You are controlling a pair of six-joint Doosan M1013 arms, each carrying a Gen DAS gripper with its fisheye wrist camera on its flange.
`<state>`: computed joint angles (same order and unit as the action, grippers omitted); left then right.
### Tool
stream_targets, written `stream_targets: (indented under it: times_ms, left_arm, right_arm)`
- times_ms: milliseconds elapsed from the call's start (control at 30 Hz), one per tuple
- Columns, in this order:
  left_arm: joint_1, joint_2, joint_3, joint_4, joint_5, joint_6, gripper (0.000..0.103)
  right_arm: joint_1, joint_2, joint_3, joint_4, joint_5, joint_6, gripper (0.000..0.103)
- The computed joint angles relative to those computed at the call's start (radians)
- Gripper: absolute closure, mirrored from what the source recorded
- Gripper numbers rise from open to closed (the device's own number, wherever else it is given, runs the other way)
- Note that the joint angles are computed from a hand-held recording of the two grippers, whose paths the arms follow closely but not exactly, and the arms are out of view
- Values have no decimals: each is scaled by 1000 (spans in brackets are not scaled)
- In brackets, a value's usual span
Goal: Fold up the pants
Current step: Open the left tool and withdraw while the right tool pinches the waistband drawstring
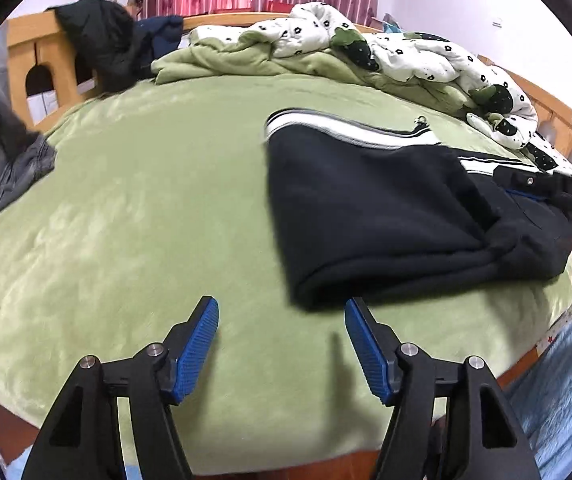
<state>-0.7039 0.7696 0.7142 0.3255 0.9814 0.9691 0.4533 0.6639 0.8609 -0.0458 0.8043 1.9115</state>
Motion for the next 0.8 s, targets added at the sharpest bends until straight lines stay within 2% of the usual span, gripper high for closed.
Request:
stream_targets:
  times_ms: [33,133,167,233,300,367,433,533,667,700,767,800]
  left_arm:
    - [5,-11,23,-8,-15,-13,39]
    - [14,-10,27,-40,-38,-31,39]
    - [16,-7,22,-41,-41,-33,39]
    - [19,-8,24,-45,-69,-39,39]
    - [26,6,0,-98,-70,4,39]
    - [30,46,-68,-162,-8,75,39]
    - [21,76,-112,-112,43,56,39]
    - [15,88,-125,-74,41,42,39]
    - [22,90,-130,-91,30,28,39]
    - [24,85,-121,-92,22,22,39]
    - [29,89,-127,-101,15,18,39]
    - [29,92,-133,-98,21,22,39]
  right_arm:
    - [10,10,-17,-28,21,-16,47]
    - [42,72,-111,-157,163,-37,98]
    - [38,68,-103,-142,152,-30,99]
    - [6,5,-5,-53,20,55,99]
    - [-18,-30,53,-22,-19,120,99]
    - [-39,-20,46,41,50,130,99]
    - [-44,1,17,59,119,116,99]
    - [-47,-22,56,59,75,90,92]
    - [-61,-42,89,104,0,94,73]
    - [-64,-36,79,126,2,79,70]
    - [-65,-15,39,137,35,62,56]
    - [-63,2,8,132,62,60,54]
